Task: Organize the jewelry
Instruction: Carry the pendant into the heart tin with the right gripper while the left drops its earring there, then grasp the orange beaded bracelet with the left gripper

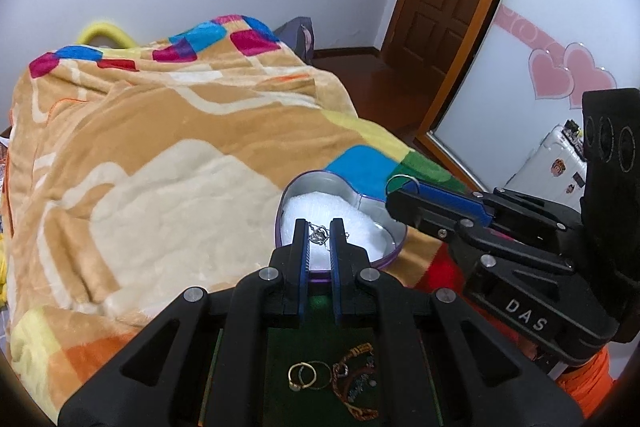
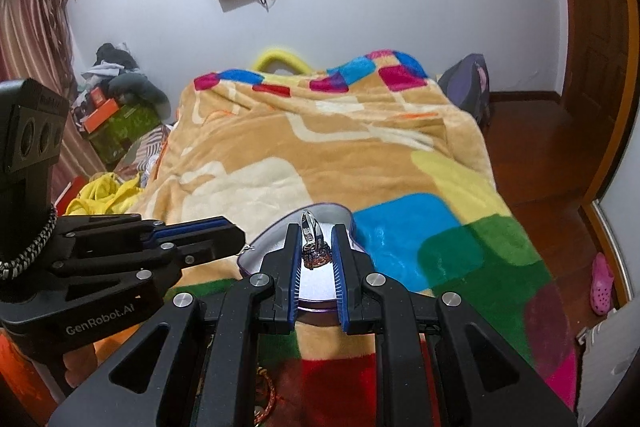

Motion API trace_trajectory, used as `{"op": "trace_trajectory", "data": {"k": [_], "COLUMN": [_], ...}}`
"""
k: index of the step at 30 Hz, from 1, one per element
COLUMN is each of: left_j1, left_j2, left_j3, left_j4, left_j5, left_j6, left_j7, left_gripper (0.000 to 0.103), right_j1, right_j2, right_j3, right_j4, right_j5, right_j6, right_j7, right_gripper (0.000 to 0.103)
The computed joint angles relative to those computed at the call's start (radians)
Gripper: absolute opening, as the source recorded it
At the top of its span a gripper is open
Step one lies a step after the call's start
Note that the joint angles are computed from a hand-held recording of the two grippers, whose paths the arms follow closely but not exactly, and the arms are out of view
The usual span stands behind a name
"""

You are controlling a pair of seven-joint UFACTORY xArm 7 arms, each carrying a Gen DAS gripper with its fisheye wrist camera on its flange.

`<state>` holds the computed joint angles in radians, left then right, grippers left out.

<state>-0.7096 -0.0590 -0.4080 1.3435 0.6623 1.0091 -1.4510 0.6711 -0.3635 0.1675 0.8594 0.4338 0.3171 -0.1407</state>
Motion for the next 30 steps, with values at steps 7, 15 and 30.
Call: {"op": "trace_trajectory", "data": {"k": [7, 15, 30], "left_j1": [0.010, 0.015, 0.004], "left_j2": [0.017, 0.018, -0.025], "left_j3": [0.020, 0.026, -0.014], "left_j4": [-0.010, -0.017, 0.011], "left_j5": [-0.033, -0.046, -0.016], "left_j6": [-0.050, -0.067, 0.028], "left_j7": [0.036, 0.051, 0.025], "left_gripper": [0.008, 0.008, 0.020], "right_j1": [0.000, -0.016, -0.058], "right_j2": [0.032, 0.041, -0.034], "right_j3": [-0.012, -0.004, 0.039], "right_j4": [0.019, 0.034, 0.018], "right_j5": [0.018, 0.043, -0.057], "right_j6": [0.036, 0.057, 0.103], "right_j7": [-0.034, -0.070, 0.015], "right_gripper": [0.013, 0.013, 0.017]}}
